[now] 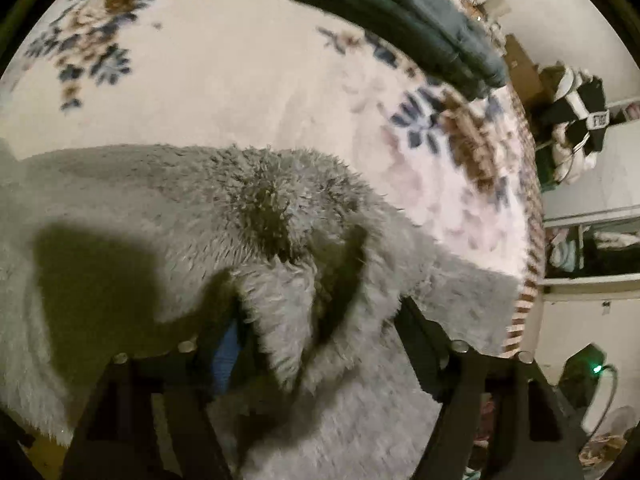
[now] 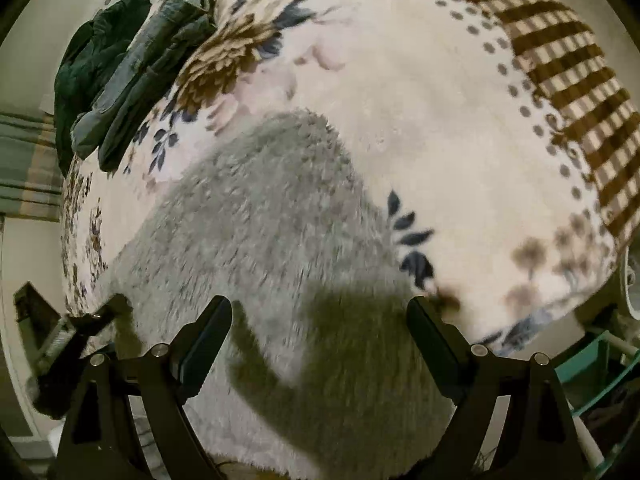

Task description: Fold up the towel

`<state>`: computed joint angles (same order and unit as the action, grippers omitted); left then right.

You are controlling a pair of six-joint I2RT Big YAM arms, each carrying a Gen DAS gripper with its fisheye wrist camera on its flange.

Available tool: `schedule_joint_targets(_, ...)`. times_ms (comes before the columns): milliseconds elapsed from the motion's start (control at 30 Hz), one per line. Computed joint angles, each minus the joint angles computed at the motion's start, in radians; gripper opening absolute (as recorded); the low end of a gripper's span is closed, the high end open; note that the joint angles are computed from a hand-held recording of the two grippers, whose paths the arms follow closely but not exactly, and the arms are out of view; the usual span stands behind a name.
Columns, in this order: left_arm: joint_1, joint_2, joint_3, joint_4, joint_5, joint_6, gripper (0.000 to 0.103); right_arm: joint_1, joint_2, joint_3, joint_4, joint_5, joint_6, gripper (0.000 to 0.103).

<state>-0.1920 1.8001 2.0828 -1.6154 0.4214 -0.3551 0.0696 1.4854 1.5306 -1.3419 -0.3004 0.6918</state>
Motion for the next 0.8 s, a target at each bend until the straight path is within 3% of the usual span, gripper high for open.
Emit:
schedule_joint_targets(33,0.002,-0.001,-0.013,0.008,0.007,0.013,0.019,-0.007,0.014,0.007,-0.003,-0.006,-0.012,0.091)
schedule_joint_targets(133,0.017,-0.009,-0.043,0.017,0.013,0.046,0.019,-0.016,0.05,0.032,-0.02,-0.001,-0.056,0.091)
schedule_joint_targets(300,0.056,-0.048,-0.097,0.04,0.108,-0.01,0.023,-0.004,0.084,0.076,-0.058,0.035,-0.095,0.091)
schedule_joint_targets(367,0.062,-0.072,-0.09,0.028,0.109,-0.011,0.037,0.008,0.081,0.092,-0.069,0.059,-0.08,0.091)
schedule_joint_targets(433,0.076,-0.115,-0.115,0.044,0.116,-0.026,0.086,0.022,0.067,0.102,-0.067,0.054,-0.048,0.091)
schedule_joint_targets(467,0.093,-0.155,-0.143,0.065,0.123,-0.044,0.09,0.03,0.057,0.104,-0.059,0.044,-0.031,0.091)
schedule_joint_targets(600,0.188,-0.29,-0.258,0.128,0.13,-0.125,0.09,0.072,0.045,0.148,-0.075,0.051,-0.007,0.091)
schedule_joint_targets(800,0.421,-0.429,-0.451,0.185,-0.021,-0.191,0.09,0.151,0.079,0.223,-0.101,0.056,0.0,0.091)
